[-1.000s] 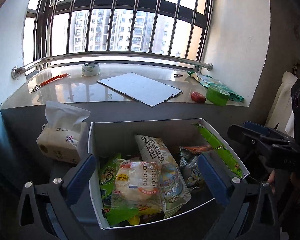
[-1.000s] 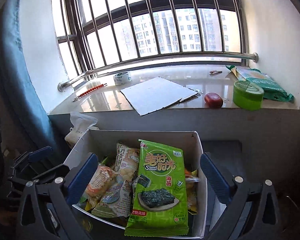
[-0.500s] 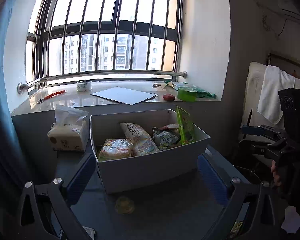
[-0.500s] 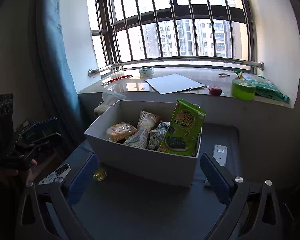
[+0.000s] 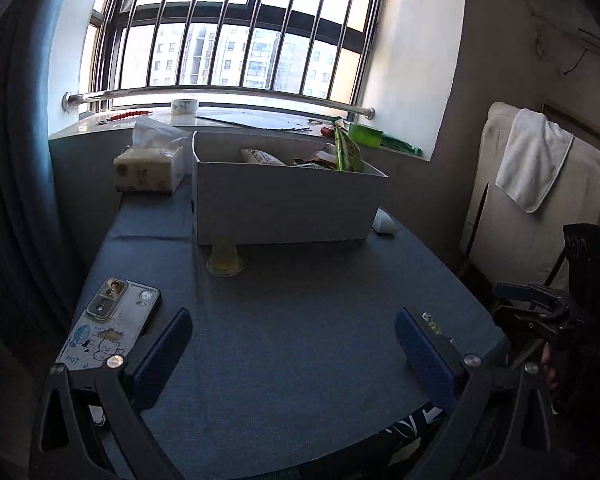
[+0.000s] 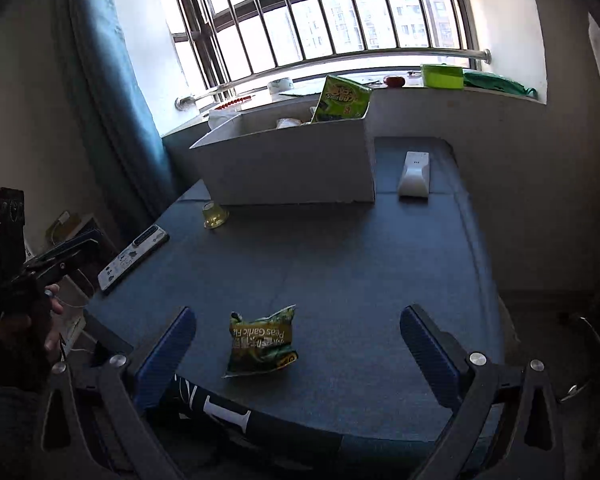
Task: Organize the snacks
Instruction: 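Move the right tool back to the table and grasp the green pea-snack bag, then carry pea-snack bag into box with right tool while left tool grasps the small cup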
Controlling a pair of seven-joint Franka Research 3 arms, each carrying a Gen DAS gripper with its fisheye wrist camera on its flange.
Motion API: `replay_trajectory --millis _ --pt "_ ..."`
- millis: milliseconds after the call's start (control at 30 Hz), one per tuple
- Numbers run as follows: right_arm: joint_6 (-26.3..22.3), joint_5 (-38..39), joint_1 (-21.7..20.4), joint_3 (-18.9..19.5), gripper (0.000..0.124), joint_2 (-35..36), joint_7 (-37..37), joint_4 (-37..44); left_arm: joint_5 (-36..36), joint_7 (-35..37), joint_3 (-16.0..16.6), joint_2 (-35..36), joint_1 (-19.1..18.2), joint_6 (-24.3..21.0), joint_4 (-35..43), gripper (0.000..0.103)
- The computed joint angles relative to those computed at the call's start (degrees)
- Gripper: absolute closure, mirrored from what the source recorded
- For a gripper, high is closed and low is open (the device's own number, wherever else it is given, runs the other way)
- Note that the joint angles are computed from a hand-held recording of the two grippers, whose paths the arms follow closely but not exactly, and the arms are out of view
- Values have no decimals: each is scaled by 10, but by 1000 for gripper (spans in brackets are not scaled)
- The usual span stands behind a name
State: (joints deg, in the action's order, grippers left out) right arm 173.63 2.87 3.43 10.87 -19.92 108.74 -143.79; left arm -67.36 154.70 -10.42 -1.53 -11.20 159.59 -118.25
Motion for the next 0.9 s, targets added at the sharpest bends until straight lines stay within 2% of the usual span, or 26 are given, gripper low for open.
replay_trajectory --millis 100,167,233,300,367,433,467,567,633,700,767,867,900 --pt "-15 -18 2 11 21 25 -8 15 19 -29 0 6 2 -1 0 0" --pt "-31 -24 20 1 21 49 -29 34 31 -40 -2 13 4 0 6 0" --pt "-35 -68 4 19 21 72 -5 50 41 -50 -4 18 6 5 8 0" --pt "-73 -82 17 9 21 100 -4 78 57 -61 -7 24 8 5 12 0" --pt "-80 -74 38 -10 21 121 -17 93 77 -78 -9 32 11 6 17 0" --pt "-94 -101 43 -18 50 134 6 106 100 -98 -12 44 15 6 25 0" --pt "-106 -111 47 -24 77 139 17 113 119 -113 -14 51 17 8 30 0" --pt "-83 -46 77 -51 78 131 -35 101 168 -145 -25 81 24 17 58 0" --pt "-68 -74 67 -46 78 123 -6 92 194 -163 -34 116 33 12 96 0" --pt "-51 -31 80 -58 78 113 -28 81 270 -237 -27 162 24 18 146 0" --pt "-40 -5 83 -61 78 105 -37 74 347 -305 -11 216 9 6 212 0" --pt "-27 1 74 -54 78 98 -31 69 462 -404 30 299 -28 -30 322 0" --pt "-25 2 71 -52 78 95 -30 67 483 -421 33 325 -30 -48 357 1"
